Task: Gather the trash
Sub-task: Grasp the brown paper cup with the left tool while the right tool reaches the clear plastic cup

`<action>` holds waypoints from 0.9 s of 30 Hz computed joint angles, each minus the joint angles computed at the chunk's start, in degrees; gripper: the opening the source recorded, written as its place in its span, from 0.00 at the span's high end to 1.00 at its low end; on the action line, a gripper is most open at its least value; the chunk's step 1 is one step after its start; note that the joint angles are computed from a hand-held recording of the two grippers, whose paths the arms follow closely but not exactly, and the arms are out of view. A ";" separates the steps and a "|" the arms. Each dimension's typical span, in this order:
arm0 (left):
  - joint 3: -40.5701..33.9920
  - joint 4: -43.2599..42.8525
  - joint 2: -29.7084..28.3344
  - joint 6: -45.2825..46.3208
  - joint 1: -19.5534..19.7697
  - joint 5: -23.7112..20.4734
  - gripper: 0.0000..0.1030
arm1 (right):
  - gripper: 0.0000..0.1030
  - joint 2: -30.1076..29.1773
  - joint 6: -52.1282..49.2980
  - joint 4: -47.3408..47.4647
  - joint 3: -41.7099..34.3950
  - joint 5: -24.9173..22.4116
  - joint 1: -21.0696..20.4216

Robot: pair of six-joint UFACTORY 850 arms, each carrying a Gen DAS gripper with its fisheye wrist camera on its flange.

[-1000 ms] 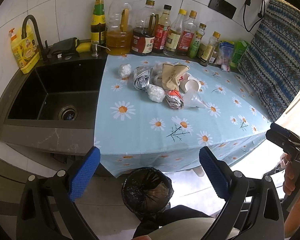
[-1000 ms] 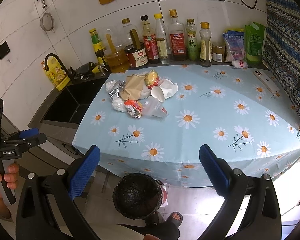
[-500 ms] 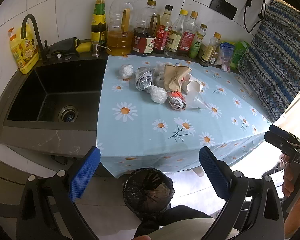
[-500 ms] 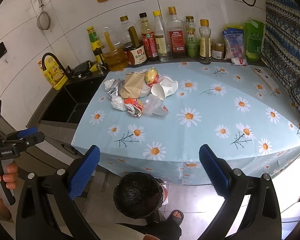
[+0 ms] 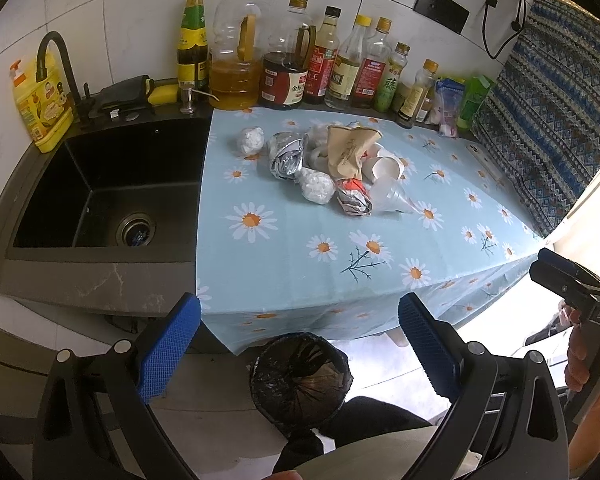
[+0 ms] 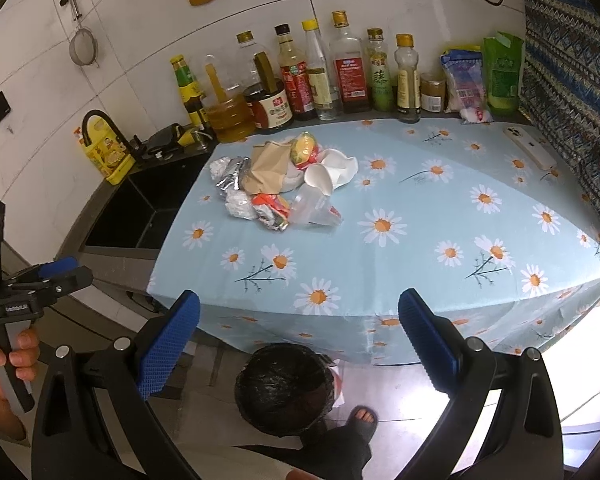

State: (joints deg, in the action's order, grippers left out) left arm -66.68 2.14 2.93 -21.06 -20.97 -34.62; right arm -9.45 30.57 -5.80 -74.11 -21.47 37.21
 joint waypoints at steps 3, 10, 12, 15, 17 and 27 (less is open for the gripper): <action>-0.08 -0.59 -0.21 0.21 0.18 -0.07 0.07 | 0.05 -0.31 -1.39 1.36 -0.32 0.02 -0.20; -1.67 -5.05 -2.25 4.39 1.20 0.04 0.07 | 0.05 -2.32 -11.04 10.13 -2.17 -0.27 -1.63; -2.79 -5.20 -3.33 4.51 1.26 -0.27 0.07 | 0.05 -3.32 -14.85 13.47 -3.20 -0.36 -2.33; -5.21 -7.97 -5.59 6.76 1.87 -0.42 0.07 | 0.05 -5.13 -22.39 20.31 -5.02 -0.84 -3.61; -7.00 -9.23 -7.23 7.79 2.05 -0.31 0.07 | 0.05 -6.56 -27.09 24.41 -6.47 -1.52 -4.48; -22.37 -13.24 -21.41 13.87 2.08 -5.38 0.07 | 0.05 -15.59 -44.79 41.20 -15.32 -7.98 -9.52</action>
State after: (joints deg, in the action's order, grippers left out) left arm -89.05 -11.10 -18.48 -7.19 -18.89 -39.99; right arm -25.04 -14.22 35.40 -89.43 -29.45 27.69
